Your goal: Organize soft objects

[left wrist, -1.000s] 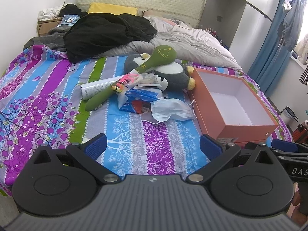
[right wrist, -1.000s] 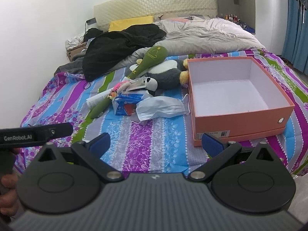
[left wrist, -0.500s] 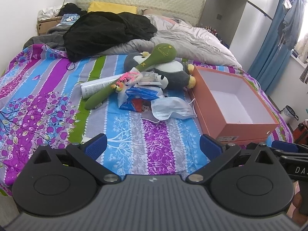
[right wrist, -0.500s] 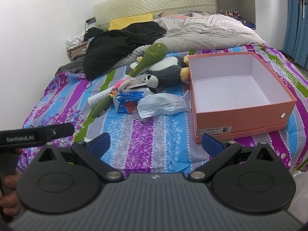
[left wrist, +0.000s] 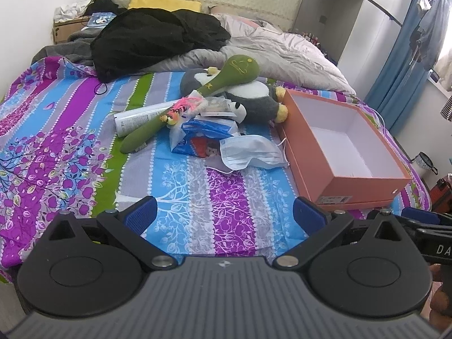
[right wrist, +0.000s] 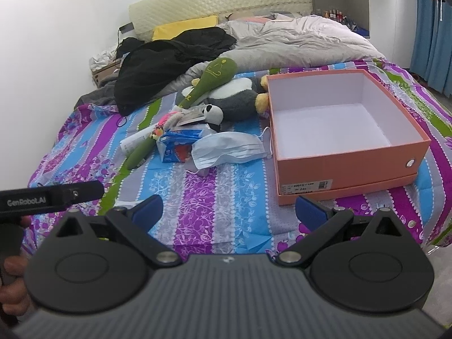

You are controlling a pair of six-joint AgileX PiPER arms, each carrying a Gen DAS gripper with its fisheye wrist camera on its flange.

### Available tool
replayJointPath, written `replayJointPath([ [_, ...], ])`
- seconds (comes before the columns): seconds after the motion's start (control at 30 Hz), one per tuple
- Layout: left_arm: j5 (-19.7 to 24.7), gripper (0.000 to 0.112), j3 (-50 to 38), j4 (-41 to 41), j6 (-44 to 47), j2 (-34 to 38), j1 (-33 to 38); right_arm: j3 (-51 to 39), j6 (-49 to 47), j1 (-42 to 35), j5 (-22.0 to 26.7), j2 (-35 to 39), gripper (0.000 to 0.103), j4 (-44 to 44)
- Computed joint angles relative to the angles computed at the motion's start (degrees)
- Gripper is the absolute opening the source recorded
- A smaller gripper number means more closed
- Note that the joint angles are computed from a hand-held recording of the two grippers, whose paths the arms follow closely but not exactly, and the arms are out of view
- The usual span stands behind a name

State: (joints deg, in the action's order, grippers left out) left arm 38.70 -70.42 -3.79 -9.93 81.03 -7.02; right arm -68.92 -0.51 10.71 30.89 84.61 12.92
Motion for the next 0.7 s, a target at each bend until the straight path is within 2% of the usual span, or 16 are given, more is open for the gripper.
replayJointPath([
  [0.2,-0.79,0.103,0.34,-0.19,-0.24,1.11,0.23,0.65,-1.78,0.06,-1.56,0.5,0.101,0.95],
  [0.3,-1.71,0.103,0.64,-6.29,3.58,2.53,2.48,0.38,-1.1,0.57,-2.55,1.36,0.097,-1.67],
  [0.37,-1.3,0.103,-0.35,-6.73,3.54,4.62,2.77,-0.35,-1.72,0.34,-2.63,2.45,0.095,-1.52],
  [0.53,-2.97,0.103,-0.86,-10.99,7.17,8.76,3.96,-3.96,-3.82,0.32,-1.96,6.72,0.084,-1.72],
  [0.6,-3.8,0.103,-1.32,-12.11,8.57,10.58,4.19,-5.72,-6.93,-0.12,-1.39,8.91,0.079,0.71],
  [0.7,-4.5,0.103,-2.68,-14.09,10.71,13.89,4.78,-8.98,-13.73,-1.05,0.03,12.56,0.079,6.35],
])
